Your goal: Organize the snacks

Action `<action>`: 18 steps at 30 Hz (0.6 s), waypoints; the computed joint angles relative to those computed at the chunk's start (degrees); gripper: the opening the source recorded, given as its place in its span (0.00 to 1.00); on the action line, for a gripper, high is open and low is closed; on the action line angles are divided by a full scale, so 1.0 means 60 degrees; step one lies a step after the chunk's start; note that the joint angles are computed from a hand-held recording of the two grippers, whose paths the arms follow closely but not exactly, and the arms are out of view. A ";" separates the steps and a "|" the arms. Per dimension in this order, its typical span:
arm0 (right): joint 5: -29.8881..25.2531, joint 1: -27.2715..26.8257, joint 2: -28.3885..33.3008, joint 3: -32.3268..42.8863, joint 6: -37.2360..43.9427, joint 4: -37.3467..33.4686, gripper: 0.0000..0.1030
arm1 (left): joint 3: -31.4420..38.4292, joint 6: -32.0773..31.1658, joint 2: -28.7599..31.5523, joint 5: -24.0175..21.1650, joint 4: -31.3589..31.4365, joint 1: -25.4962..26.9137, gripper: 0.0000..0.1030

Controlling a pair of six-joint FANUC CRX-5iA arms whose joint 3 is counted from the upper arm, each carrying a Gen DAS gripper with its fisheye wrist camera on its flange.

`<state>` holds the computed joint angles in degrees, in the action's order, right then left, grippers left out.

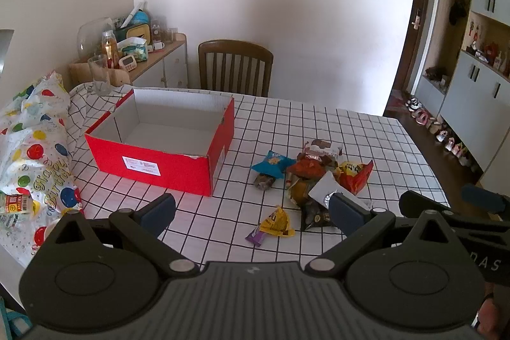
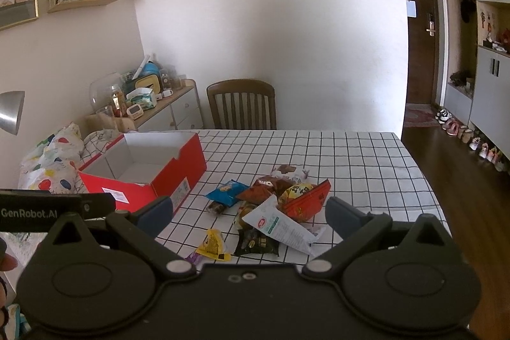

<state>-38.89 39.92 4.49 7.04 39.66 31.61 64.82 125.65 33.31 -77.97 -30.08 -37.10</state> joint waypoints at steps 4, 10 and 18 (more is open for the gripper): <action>0.0068 -0.0028 -0.0016 -0.0024 0.0028 -0.0015 0.99 | 0.0105 0.0026 0.0064 -0.0049 -0.0066 -0.0041 1.00; 0.0133 -0.0055 -0.0033 -0.0044 0.0101 -0.0079 0.99 | 0.0205 0.0049 0.0105 -0.0105 -0.0089 -0.0068 1.00; 0.0206 -0.0106 -0.0046 -0.0057 0.0223 -0.0145 0.98 | 0.0210 0.0234 0.0115 -0.0084 -0.0154 -0.0117 1.00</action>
<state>-37.65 39.28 4.21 6.70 41.00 30.74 66.08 127.05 34.00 -78.47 -31.01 -37.80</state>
